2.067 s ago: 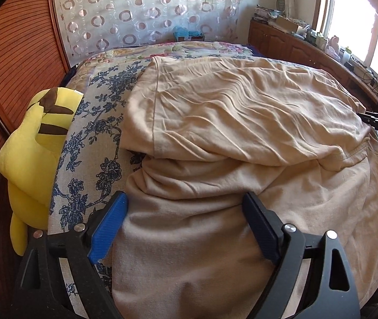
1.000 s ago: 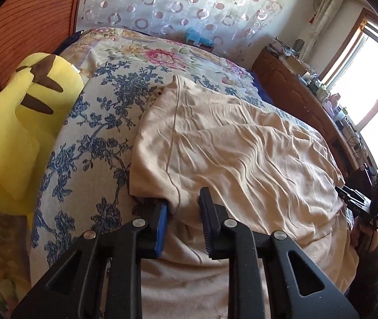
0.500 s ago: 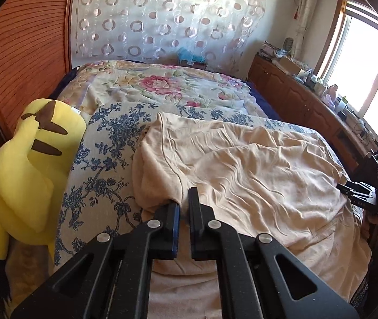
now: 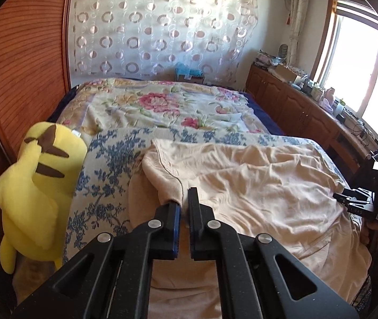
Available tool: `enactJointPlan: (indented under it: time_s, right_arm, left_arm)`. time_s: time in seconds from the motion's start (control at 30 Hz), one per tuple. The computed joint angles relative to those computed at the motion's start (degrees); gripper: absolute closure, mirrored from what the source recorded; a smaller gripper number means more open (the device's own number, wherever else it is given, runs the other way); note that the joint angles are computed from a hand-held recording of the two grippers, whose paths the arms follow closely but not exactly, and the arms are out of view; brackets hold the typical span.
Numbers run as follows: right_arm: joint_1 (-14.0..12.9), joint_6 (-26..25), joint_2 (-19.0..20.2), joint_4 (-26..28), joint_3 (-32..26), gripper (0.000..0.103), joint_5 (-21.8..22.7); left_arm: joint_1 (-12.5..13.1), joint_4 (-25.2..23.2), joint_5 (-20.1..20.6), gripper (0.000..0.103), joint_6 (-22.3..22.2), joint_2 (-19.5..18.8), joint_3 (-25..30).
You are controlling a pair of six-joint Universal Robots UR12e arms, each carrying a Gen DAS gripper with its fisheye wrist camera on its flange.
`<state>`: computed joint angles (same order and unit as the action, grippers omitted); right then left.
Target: Fold small clothes
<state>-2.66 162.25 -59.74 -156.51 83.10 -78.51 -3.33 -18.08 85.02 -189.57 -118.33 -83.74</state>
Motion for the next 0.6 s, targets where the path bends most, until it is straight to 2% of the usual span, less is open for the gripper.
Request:
enactJointPlan:
  time_s: [0.3, 0.33, 0.37, 0.4, 0.47, 0.6]
  right_arm:
    - [0.0, 0.0, 0.0, -0.2, 0.1, 0.05, -0.1]
    - [-0.1, 0.2, -0.1, -0.1, 0.1, 0.065, 0.2]
    - [-0.1, -0.2, -0.1, -0.4, 0.1, 0.09, 0.3]
    - [-0.1, -2.0, -0.3, 1.1, -0.3, 0.098, 1.2]
    - [-0.2, -3.3, -0.8, 0.2, -0.2, 0.099, 2.1]
    - [-1.5, -2.1, -3.1, -3.2, 1.7, 0.099, 7.1]
  left_arm:
    - [-1.1, 1.5, 1.8, 0.098, 1.5, -0.1, 0.2]
    - [-1.1, 1.7, 2.0, 0.098, 1.3, -0.1, 0.1]
    - [-1.1, 1.8, 2.0, 0.098, 1.3, -0.1, 0.0]
    - [-1.2, 2.3, 2.5, 0.098, 1.2, 0.0, -0.1]
    - [-1.1, 4.0, 2.8, 0.099, 0.6, 0.4, -0.7]
    - [-0.7, 7.8, 2.1, 0.099, -0.4, 2.1, -2.6]
